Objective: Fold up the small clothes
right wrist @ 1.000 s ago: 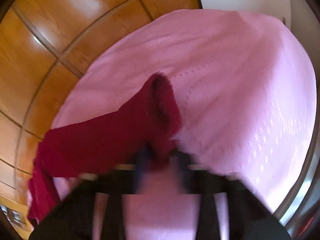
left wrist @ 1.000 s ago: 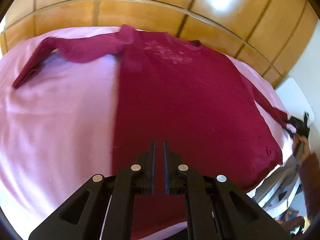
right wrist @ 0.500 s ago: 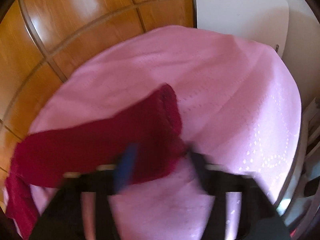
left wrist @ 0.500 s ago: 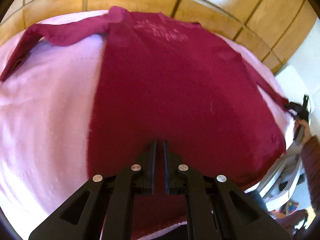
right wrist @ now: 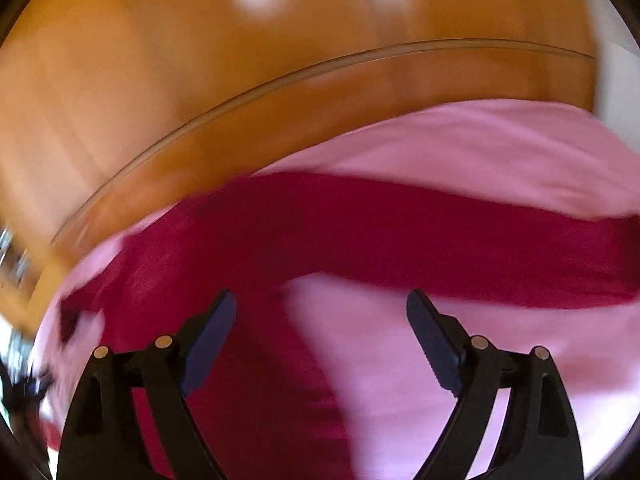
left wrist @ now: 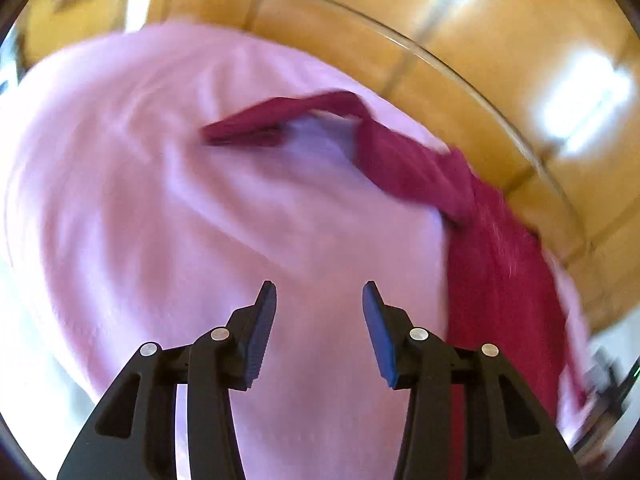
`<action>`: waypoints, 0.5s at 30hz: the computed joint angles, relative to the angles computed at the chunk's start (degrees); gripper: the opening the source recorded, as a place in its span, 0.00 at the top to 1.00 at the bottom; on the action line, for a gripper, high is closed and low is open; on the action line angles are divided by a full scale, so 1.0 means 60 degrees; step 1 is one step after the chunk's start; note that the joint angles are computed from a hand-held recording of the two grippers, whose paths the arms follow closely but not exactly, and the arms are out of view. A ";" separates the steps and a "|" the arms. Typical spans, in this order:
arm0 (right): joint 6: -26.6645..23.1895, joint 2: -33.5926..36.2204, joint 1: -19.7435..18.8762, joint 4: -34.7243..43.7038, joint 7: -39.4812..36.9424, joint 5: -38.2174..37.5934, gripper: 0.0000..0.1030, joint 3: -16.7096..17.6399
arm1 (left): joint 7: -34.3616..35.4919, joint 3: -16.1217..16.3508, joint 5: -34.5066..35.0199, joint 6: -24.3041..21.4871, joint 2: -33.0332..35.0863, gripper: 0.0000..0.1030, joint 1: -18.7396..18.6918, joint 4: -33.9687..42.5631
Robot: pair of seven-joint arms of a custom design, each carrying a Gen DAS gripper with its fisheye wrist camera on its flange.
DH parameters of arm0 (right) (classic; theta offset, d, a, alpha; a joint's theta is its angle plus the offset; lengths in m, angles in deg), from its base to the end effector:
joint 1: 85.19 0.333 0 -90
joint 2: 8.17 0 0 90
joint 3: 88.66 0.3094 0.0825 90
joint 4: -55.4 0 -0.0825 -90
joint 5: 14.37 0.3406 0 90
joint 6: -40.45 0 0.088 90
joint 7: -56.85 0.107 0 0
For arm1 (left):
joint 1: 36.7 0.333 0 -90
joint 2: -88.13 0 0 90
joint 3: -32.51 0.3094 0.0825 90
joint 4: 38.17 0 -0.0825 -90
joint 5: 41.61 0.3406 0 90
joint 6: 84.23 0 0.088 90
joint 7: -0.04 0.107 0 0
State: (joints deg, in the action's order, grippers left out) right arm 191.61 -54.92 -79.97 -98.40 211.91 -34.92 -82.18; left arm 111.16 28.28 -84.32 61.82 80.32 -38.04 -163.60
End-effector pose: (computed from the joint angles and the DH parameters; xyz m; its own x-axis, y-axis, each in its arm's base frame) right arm 0.3097 0.0812 0.5644 -0.4670 -0.7973 -0.3825 -0.4980 0.5946 -0.6313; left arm 0.5048 -0.0416 0.5105 -0.0727 -0.8899 0.4504 -0.8594 -0.1733 -0.4811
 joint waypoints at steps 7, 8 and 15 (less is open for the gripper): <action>0.1543 0.3350 0.0918 0.1560 -0.0355 -0.0180 0.16 0.0589 | -0.0158 0.0232 -0.2925 -0.1191 0.1655 0.47 0.0574 0.2195; 0.1705 0.3699 0.1233 0.1605 -0.0528 0.0066 0.15 0.0360 | -0.0370 0.0153 -0.3190 -0.1279 0.1963 0.40 0.0666 0.2607; 0.1547 0.4350 0.1013 0.1813 -0.0056 -0.0979 0.09 0.0589 | -0.2119 -0.0619 -0.3764 -0.1136 0.4057 0.38 0.0968 0.4980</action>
